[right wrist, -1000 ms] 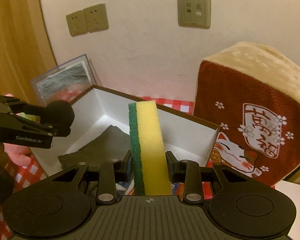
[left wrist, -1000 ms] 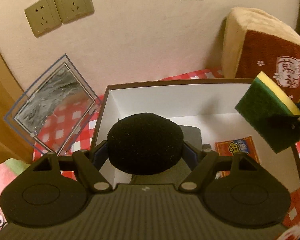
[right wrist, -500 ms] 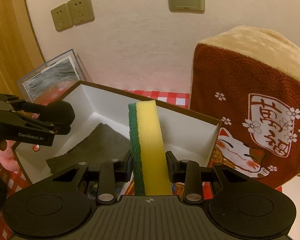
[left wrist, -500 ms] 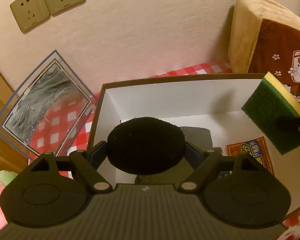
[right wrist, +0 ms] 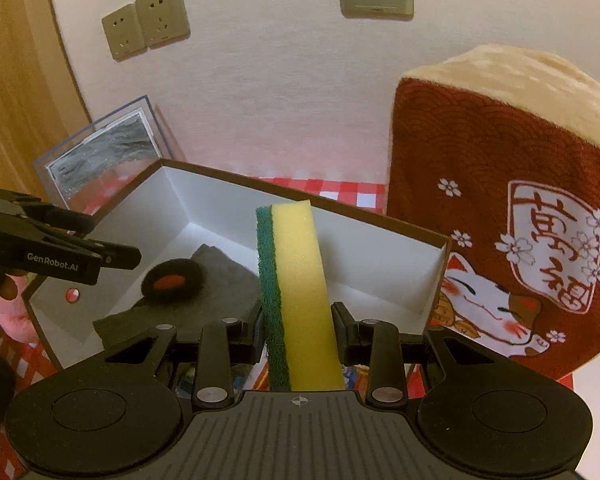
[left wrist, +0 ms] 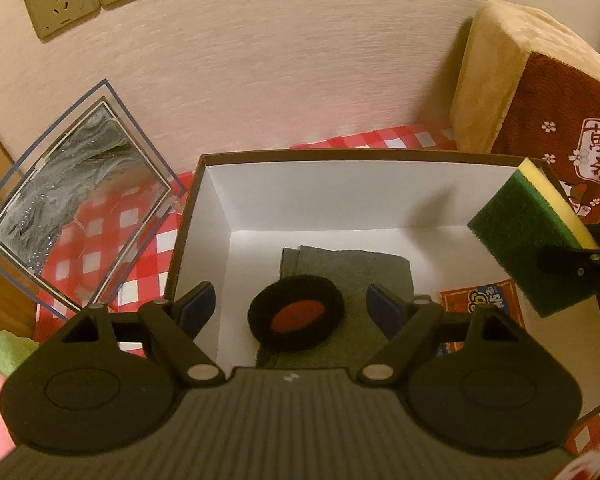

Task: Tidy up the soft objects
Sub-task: 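Open the left gripper to drop the black pad while the right drops the sponge in the box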

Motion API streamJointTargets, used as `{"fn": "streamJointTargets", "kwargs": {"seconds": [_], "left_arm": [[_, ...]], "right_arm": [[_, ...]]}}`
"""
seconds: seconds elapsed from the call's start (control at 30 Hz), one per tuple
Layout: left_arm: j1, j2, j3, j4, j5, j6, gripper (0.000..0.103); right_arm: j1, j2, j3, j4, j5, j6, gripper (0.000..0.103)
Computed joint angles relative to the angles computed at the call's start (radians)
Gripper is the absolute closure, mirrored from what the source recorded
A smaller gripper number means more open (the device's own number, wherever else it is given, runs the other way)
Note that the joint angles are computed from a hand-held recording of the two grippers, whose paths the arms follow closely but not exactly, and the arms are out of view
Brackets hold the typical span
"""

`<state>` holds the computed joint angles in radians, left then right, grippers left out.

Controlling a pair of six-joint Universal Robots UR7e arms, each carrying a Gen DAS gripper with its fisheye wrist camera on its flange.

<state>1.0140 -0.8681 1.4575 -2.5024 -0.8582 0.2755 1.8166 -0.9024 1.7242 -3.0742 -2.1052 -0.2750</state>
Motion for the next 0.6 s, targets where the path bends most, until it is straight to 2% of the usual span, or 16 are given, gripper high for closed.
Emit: {"fn": "streamJointTargets", "kwargs": {"seconds": [0.23,0.27,0.33,0.37,0.6], "left_arm": [[-0.005,-0.013,0.009,0.012,0.000,-0.028,0.021],[-0.008,-0.016,0.012,0.017,0.001,-0.033,0.021],[-0.011,-0.023,0.018,0.027,-0.001,-0.046,0.021],[-0.013,-0.028,0.023,0.030,-0.003,-0.052,0.021],[-0.037,-0.073,0.074,0.032,-0.002,-0.080,0.021]], "right_arm": [[-0.001,0.001,0.007,-0.046,0.033,-0.012,0.068],[0.002,0.006,0.001,-0.047,0.023,-0.008,0.065],[0.012,0.020,-0.004,-0.080,-0.018,-0.016,0.037],[0.015,0.023,0.003,-0.114,-0.023,-0.028,0.033],[0.018,-0.024,0.060,-0.119,-0.001,-0.009,0.031]]}}
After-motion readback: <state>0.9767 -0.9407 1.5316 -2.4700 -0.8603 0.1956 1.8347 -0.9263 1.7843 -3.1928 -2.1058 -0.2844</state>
